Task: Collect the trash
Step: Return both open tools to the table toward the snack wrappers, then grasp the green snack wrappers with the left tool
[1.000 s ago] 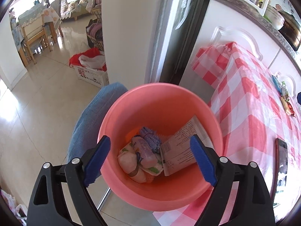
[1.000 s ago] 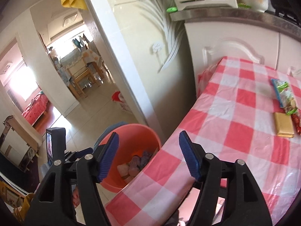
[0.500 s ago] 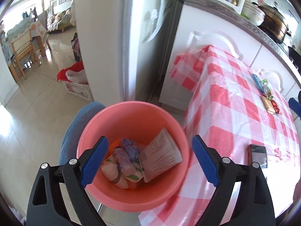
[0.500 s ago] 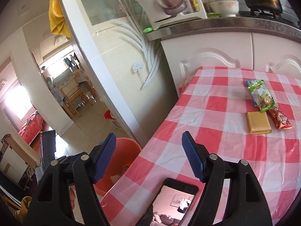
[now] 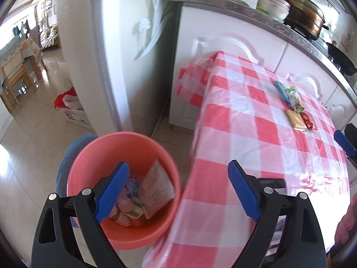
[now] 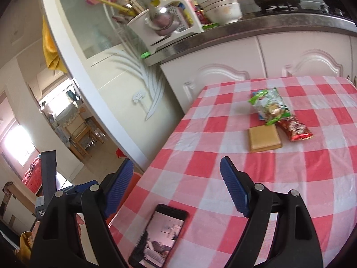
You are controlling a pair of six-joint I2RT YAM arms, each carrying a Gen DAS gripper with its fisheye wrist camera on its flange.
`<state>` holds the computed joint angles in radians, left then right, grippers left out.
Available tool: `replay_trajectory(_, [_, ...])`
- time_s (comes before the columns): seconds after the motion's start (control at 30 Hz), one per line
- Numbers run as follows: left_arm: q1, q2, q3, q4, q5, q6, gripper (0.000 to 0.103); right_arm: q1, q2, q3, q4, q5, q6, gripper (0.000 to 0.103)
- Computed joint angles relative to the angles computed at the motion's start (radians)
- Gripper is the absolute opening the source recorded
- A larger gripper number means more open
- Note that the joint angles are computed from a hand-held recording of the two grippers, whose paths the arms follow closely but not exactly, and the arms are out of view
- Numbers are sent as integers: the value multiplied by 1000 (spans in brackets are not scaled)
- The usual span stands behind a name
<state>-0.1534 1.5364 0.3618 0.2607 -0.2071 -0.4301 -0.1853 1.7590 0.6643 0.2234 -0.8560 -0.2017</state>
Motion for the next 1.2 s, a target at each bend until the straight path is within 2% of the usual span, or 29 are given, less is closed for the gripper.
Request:
replay_trajectory(0.2, [-131, 31, 118, -100, -51, -59, 90, -142, 83, 88, -39, -69, -13, 84])
replay_trajectory(0.4, [-232, 120, 268, -170, -75, -94, 90, -266, 207, 250, -122, -89, -14, 84])
replay_trajectory(0.63, [-319, 327, 569, -251, -44, -100, 90, -366, 386, 485, -251, -98, 9, 84])
replay_trajectory(0.83, [-337, 615, 973, -356, -14, -136, 89, -423, 499, 643, -326, -124, 42, 84])
replay_trajectory(0.97, [-342, 841, 1307, -490, -20, -171, 89, -444, 527, 691, -330, -136, 56, 84])
replay_trajectory(1.03, [-340, 947, 1477, -575, -30, -190, 79, -450, 541, 710, -336, -143, 58, 84])
replay_trajectory(1.17, [-333, 1135, 1786, -740, -43, -210, 74, -452, 577, 756, -359, -155, 61, 84])
replay_trajectory(1.2, [-332, 1158, 1824, -756, -45, -210, 74, -452, 584, 765, -366, -158, 61, 84])
